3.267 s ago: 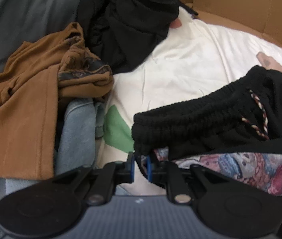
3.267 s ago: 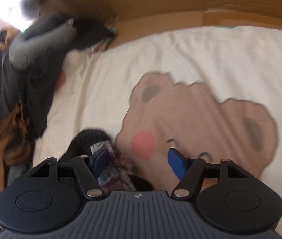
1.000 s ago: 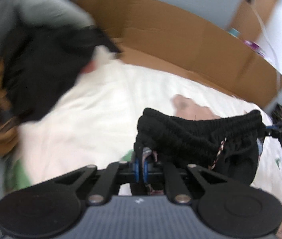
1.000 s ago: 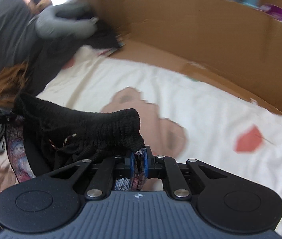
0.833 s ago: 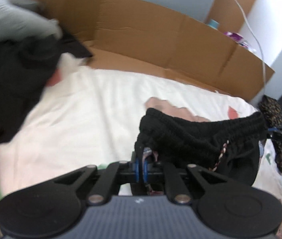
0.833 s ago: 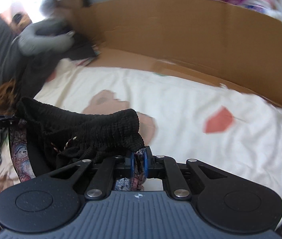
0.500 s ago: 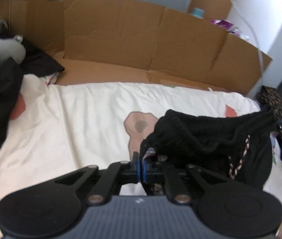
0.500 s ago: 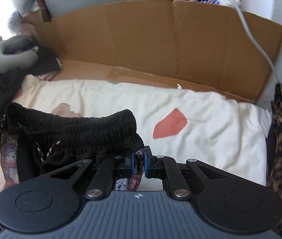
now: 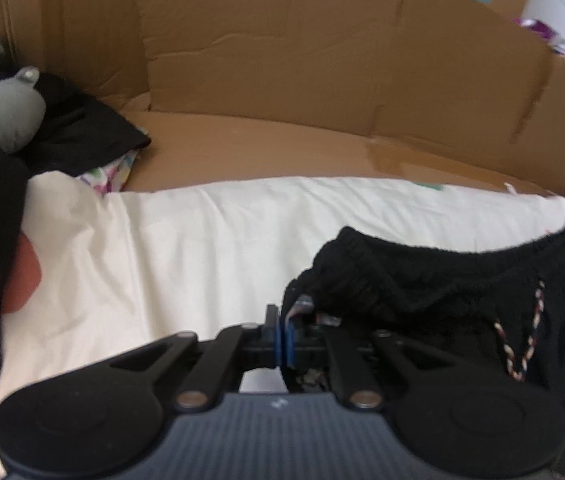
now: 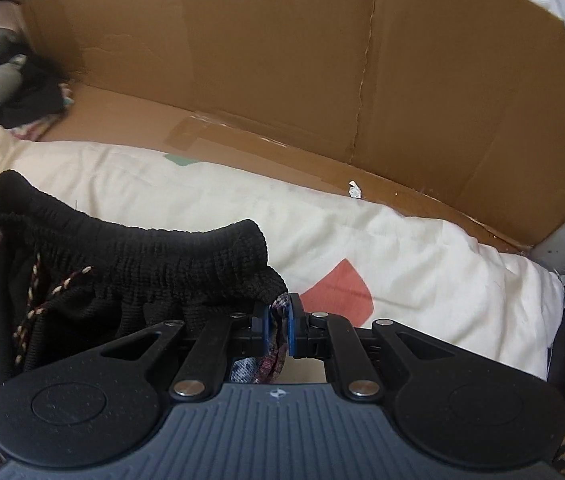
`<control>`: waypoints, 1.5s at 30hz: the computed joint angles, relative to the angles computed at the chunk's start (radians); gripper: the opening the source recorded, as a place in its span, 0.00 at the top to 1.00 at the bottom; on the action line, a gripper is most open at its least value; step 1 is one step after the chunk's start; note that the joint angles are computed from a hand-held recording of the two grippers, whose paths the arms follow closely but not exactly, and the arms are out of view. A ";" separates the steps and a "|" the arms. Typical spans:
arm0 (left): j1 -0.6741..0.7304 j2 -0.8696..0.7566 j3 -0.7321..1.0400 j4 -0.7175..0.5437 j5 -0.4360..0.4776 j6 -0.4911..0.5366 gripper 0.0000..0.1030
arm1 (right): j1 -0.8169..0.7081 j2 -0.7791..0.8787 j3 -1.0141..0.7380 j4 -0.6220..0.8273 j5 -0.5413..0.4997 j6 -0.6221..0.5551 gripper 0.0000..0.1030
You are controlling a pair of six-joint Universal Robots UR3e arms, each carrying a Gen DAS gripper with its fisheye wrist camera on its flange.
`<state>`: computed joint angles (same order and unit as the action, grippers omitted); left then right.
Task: Fold clothes
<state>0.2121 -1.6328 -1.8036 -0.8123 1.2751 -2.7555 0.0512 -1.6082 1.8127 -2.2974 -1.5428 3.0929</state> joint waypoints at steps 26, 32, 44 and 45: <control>-0.075 0.335 0.115 -0.514 0.217 -0.238 0.43 | -0.048 -0.471 0.029 0.481 0.188 0.126 0.66; -0.182 0.367 0.329 -0.767 0.256 -0.331 0.43 | 0.101 -0.474 -0.207 0.681 0.138 0.204 0.61; -0.356 0.174 1.083 -1.341 0.298 -0.538 0.42 | 0.373 -0.302 -0.827 1.025 -0.038 0.541 0.59; -0.369 0.162 1.128 -1.373 0.300 -0.560 0.42 | 0.351 -0.285 -0.895 1.086 -0.007 0.531 0.59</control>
<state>-0.1570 -1.4712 -0.6760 -2.1855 1.5752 -3.3154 0.4017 -1.8936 0.9180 -1.2111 -1.5493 3.6241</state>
